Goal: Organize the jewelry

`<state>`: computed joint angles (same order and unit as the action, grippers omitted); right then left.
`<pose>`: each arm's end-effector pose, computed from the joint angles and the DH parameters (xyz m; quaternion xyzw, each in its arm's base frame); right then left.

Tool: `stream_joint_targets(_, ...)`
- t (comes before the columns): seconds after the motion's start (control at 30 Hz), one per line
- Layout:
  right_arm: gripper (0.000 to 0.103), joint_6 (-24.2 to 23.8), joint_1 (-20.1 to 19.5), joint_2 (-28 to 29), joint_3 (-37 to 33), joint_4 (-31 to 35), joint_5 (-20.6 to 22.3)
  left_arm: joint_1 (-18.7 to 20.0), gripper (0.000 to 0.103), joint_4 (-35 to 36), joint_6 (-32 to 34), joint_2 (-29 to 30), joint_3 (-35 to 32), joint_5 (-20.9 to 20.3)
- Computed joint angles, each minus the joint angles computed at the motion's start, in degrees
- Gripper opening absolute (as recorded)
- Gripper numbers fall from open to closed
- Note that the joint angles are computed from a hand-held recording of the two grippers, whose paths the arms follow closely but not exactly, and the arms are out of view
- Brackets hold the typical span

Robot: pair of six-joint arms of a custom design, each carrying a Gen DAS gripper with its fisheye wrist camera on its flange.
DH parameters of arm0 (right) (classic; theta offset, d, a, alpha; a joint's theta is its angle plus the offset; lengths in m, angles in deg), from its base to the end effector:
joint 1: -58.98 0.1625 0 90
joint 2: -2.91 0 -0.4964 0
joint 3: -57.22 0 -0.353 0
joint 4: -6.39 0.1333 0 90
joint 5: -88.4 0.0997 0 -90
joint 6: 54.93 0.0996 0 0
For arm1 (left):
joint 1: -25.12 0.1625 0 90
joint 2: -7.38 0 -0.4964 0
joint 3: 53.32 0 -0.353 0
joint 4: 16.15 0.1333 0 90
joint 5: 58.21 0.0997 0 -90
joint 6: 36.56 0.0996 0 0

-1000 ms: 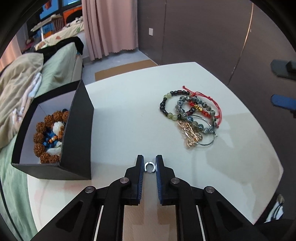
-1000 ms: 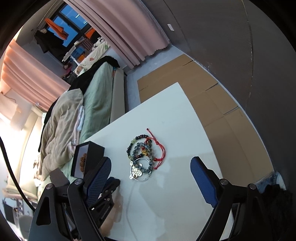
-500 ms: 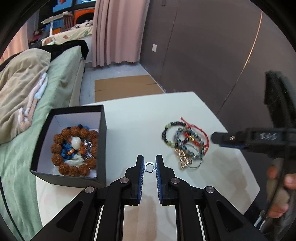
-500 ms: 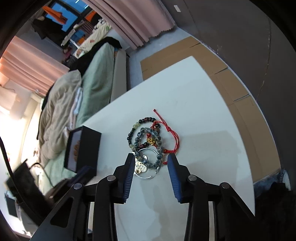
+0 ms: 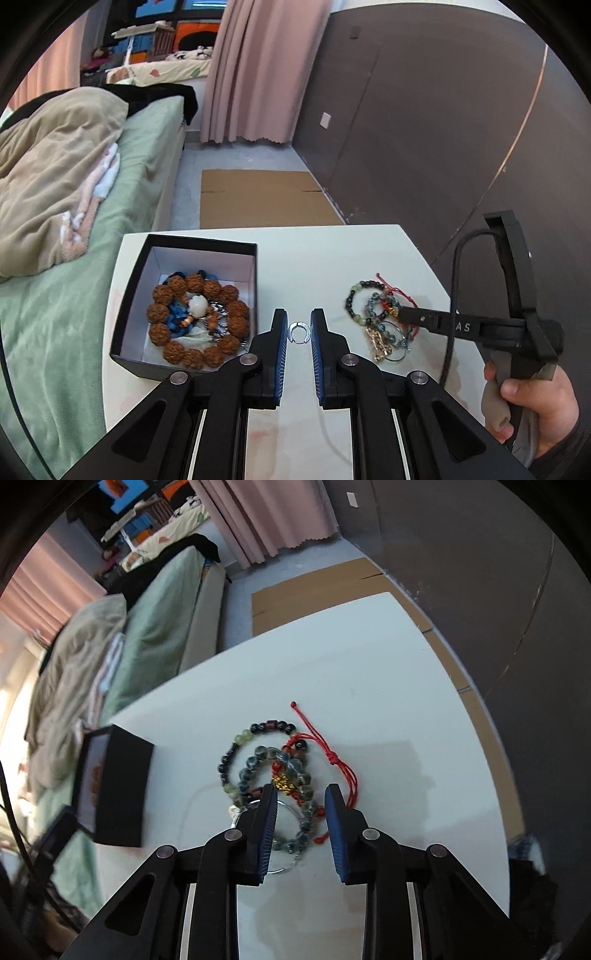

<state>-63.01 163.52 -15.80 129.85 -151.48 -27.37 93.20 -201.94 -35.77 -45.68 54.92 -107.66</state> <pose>0.2871 -0.7483 -0.0266 0.1632 -0.9541 0.1307 0.2143 -0.0495 -0.6536 0.2769 0.0553 0.8862 -0.3796 0.2598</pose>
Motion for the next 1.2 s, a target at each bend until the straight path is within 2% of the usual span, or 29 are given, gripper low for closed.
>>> stream_joint_targets(0.1, 0.028, 0.1, -0.2, 0.5, -1.0, 1.1, -1.2, 0.2, 0.013, 0.2, 0.2, -0.2, -0.1, 0.4)
stream_joint_targets(0.2, 0.016, -1.1, -0.1, 0.8, -1.7, 1.1, -2.1, 0.4, 0.013, -0.1, 0.0, -0.2, -0.1, 0.5)
stream_joint_targets(0.27, 0.012, -0.4, -0.4, 0.3, -1.3, 1.2, -0.9, 0.4, 0.013, -0.7, 0.2, -0.2, -0.1, 0.8)
stream_joint_targets(0.33, 0.012, -0.5, -0.5, -0.7, 0.0, -0.2, 1.1, 0.3, 0.013, -1.2, 0.2, -0.2, -0.1, 1.0)
stream_joint_targets(0.47, 0.012, -0.5, -0.7, -3.9, 4.1, -3.3, 8.6, 0.1, 0.013, -2.2, 0.5, -0.5, 0.3, 1.2)
stream_joint_targets(0.87, 0.012, -1.9, 0.7, -5.9, 8.7, -10.0, 18.3, 0.1, 0.013, -5.5, 1.3, -2.5, 1.7, 2.0)
stream_joint_targets(1.2, 0.012, -5.0, 3.5, -4.5, 7.8, -10.6, 26.9, 1.3, 0.013, -7.5, 0.3, -4.9, 1.7, 1.4)
